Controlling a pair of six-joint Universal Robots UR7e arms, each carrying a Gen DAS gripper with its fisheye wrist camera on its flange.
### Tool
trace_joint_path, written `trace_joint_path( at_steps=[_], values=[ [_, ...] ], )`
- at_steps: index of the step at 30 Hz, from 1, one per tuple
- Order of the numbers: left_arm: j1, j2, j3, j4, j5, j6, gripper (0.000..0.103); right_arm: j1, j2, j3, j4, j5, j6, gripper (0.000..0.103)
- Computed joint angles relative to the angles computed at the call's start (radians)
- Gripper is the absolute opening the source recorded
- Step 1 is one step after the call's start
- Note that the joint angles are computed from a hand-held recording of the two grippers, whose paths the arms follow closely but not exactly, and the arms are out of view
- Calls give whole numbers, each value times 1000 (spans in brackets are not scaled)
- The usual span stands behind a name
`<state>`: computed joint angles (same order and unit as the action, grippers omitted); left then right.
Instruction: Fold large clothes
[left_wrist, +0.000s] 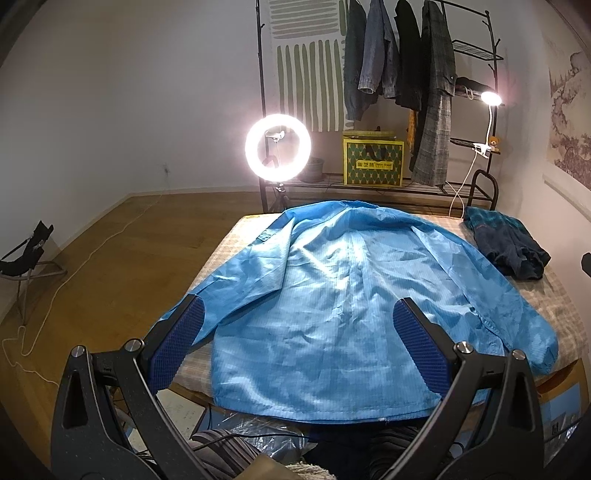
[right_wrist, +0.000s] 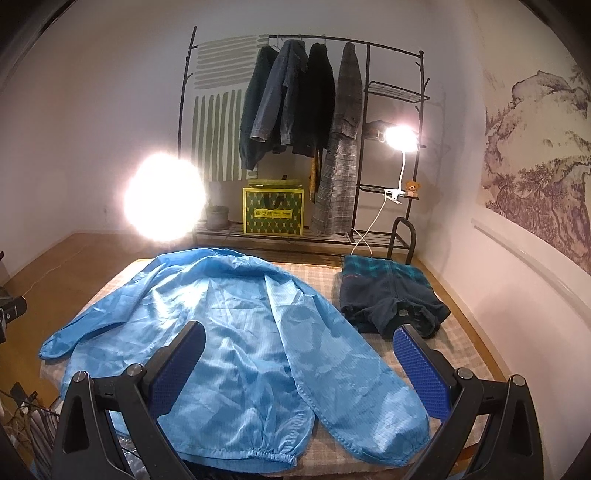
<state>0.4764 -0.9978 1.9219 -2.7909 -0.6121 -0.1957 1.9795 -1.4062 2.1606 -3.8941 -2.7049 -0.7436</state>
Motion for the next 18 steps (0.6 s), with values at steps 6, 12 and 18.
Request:
trace_joint_path(
  at_steps=[6,12,18],
  values=[
    [1,-5,2,4,0,0,103,4,5,-1,-1,-1,9,103],
    [-1,-5,7,2,3,-3,103,1,3,0,6,1,21,103],
    [2,-14,7,11,14,-1,103,-14,-7,0,20,26,38,103]
  ],
)
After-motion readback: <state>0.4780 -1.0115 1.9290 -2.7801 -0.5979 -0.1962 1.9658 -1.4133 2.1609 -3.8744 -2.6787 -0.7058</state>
